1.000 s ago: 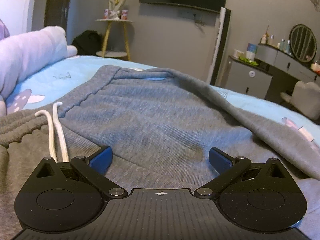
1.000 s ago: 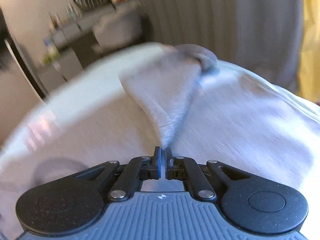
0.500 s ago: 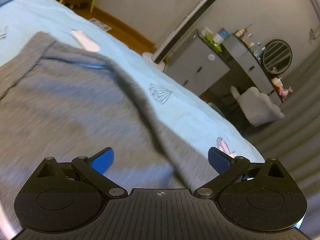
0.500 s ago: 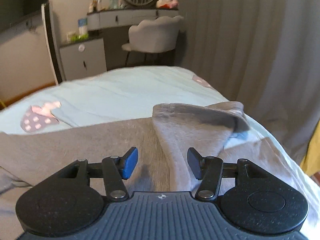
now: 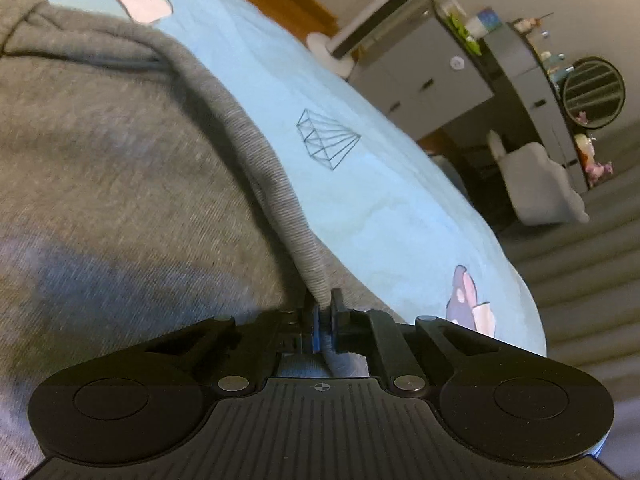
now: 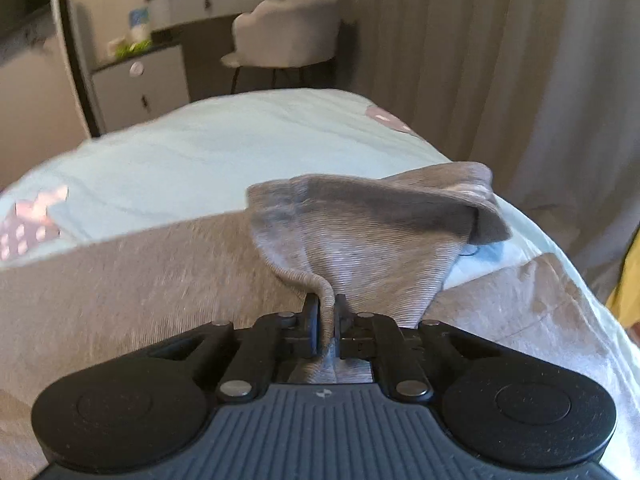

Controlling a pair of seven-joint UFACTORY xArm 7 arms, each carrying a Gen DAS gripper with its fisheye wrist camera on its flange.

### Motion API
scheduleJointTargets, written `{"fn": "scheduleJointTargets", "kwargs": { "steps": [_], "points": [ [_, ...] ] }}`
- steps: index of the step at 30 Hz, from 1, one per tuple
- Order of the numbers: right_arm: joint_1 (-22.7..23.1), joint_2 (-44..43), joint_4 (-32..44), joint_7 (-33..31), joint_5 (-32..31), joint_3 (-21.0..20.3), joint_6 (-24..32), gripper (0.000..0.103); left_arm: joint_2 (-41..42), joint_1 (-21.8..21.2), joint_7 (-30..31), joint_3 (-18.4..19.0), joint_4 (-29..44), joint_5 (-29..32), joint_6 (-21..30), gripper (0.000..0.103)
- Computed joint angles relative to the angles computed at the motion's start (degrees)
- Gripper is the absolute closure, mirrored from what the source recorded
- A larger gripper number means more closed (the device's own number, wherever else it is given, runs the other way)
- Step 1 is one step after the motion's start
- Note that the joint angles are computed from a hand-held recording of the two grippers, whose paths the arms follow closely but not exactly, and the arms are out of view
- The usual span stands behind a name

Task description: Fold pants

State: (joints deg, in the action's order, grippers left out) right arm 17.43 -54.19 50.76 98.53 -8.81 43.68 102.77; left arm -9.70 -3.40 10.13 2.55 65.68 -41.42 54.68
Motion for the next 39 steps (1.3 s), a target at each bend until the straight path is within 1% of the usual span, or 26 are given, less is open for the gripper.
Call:
{"fn": "scheduleJointTargets", "kwargs": {
  "steps": [2, 4, 7, 8, 10, 11, 13, 15, 17, 18, 20, 21, 22, 23, 24, 25, 26, 27, 28, 29, 31, 33, 35, 36, 37, 39],
  "points": [
    [-1.3, -1.2, 2.8, 1.4, -1.3, 1.5, 3.3, 0.098, -2.8, 0.1, 2.5, 0.8, -1.0, -1.2, 0.1, 0.097],
    [-2.8, -3.2, 6.4, 1.3, -2.9, 3.0, 7.5, 0.098, -6.9, 0.2, 6.1, 2.9, -2.7, -4.1, 1.4, 0.097],
    [-5.1, -8.9, 12.7, 0.2, -4.5, 4.4, 14.0, 0.098, -14.2, 0.4, 10.3, 7.5, -4.5, -7.3, 7.1, 0.097],
    [-6.2, -10.8, 15.2, 0.1, -4.8, 5.0, 16.1, 0.098, -17.3, 0.7, 11.4, 8.7, -5.4, -6.9, 9.0, 0.097],
    [-9.5, -13.6, 21.8, -1.2, -5.5, 6.9, 22.5, 0.099, -24.5, 1.2, 14.6, 11.5, -7.9, -4.8, 12.8, 0.097],
    [-10.7, -14.8, 24.5, -2.0, -5.8, 7.3, 25.1, 0.099, -28.3, 1.6, 15.5, 13.6, -9.3, -3.4, 16.1, 0.097],
    [-13.8, -17.2, 30.8, -3.4, -5.3, 8.6, 30.5, 0.098, -34.0, 2.8, 14.5, 16.2, -11.2, 0.7, 22.3, 0.097],
    [-16.4, -19.5, 35.3, -4.2, -2.7, 9.1, 35.4, 0.098, -39.7, 5.1, 13.4, 17.8, -13.3, 6.6, 28.3, 0.096],
    [-18.6, -21.5, 37.2, -4.9, 1.8, 9.0, 41.2, 0.098, -43.6, 7.8, 11.3, 17.3, -16.1, 12.1, 31.9, 0.095],
    [-19.0, -23.5, 36.5, -4.4, 4.6, 8.0, 42.6, 0.098, -44.2, 8.9, 9.1, 17.4, -17.0, 14.2, 34.7, 0.095],
    [-19.7, -29.1, 34.2, -2.0, 10.9, 4.7, 44.0, 0.098, -44.2, 10.8, 5.8, 17.1, -18.8, 16.8, 36.9, 0.096],
    [-20.1, -31.4, 33.2, -1.3, 13.2, 3.3, 43.9, 0.097, -44.5, 11.5, 4.8, 16.7, -19.3, 17.4, 37.1, 0.095],
    [-20.6, -33.4, 32.7, -1.0, 14.9, 2.4, 43.6, 0.097, -44.8, 11.6, 4.6, 16.7, -19.7, 17.4, 36.5, 0.09],
    [-21.1, -34.7, 32.4, -1.2, 15.7, 2.0, 42.8, 0.097, -45.5, 11.9, 4.5, 16.4, -20.1, 17.1, 34.8, 0.077],
    [-21.4, -36.1, 32.1, -1.5, 16.5, 1.7, 41.7, 0.093, -46.6, 12.5, 4.4, 16.3, -20.5, 17.0, 32.7, 0.066],
    [-21.8, -37.5, 31.7, -1.7, 17.5, 1.0, 40.6, 0.089, -47.1, 12.7, 4.1, 16.1, -20.8, 16.6, 30.2, 0.048],
    [-22.2, -38.9, 31.1, -1.8, 18.4, 0.3, 39.6, 0.08, -47.3, 13.0, 3.7, 15.5, -21.1, 16.7, 27.4, 0.041],
    [-22.8, -40.1, 30.6, -1.9, 19.4, -0.4, 38.8, 0.072, -47.4, 13.0, 3.4, 14.3, -21.6, 17.0, 24.1, 0.038],
    [-23.3, -41.5, 30.1, -1.9, 20.7, -1.2, 38.3, 0.07, -46.9, 12.7, 3.7, 13.9, -21.6, 18.0, 21.7, 0.036],
    [-23.9, -42.7, 29.5, -2.0, 21.6, -1.8, 37.7, 0.07, -46.3, 13.2, 3.0, 12.9, -21.7, 19.5, 19.3, 0.036],
    [-25.5, -45.0, 28.5, -1.8, 23.3, -3.3, 36.7, 0.07, -45.5, 13.8, 1.1, 13.5, -22.4, 20.9, 16.6, 0.035],
    [-27.1, -47.3, 29.2, -1.2, 24.5, -5.0, 37.6, 0.07, -42.9, 14.5, -1.9, 12.4, -22.1, 22.8, 14.6, 0.038],
    [-28.4, -48.9, 29.9, -1.6, 25.1, -6.2, 38.0, 0.07, -41.1, 13.6, -2.9, 13.5, -21.8, 22.6, 13.8, 0.037],
    [-29.0, -49.5, 30.1, -2.1, 25.3, -6.7, 38.2, 0.07, -40.9, 13.7, -1.9, 15.3, -21.4, 23.7, 15.5, 0.038],
    [-29.6, -50.1, 30.2, -2.5, 25.7, -7.4, 38.4, 0.07, -40.2, 13.3, -1.7, 15.8, -20.9, 23.8, 16.5, 0.038],
    [-30.4, -51.8, 29.5, -3.5, 26.1, -8.8, 38.4, 0.07, -39.9, 12.9, 0.0, 16.2, -21.6, 23.9, 16.1, 0.038]
  ]
}}
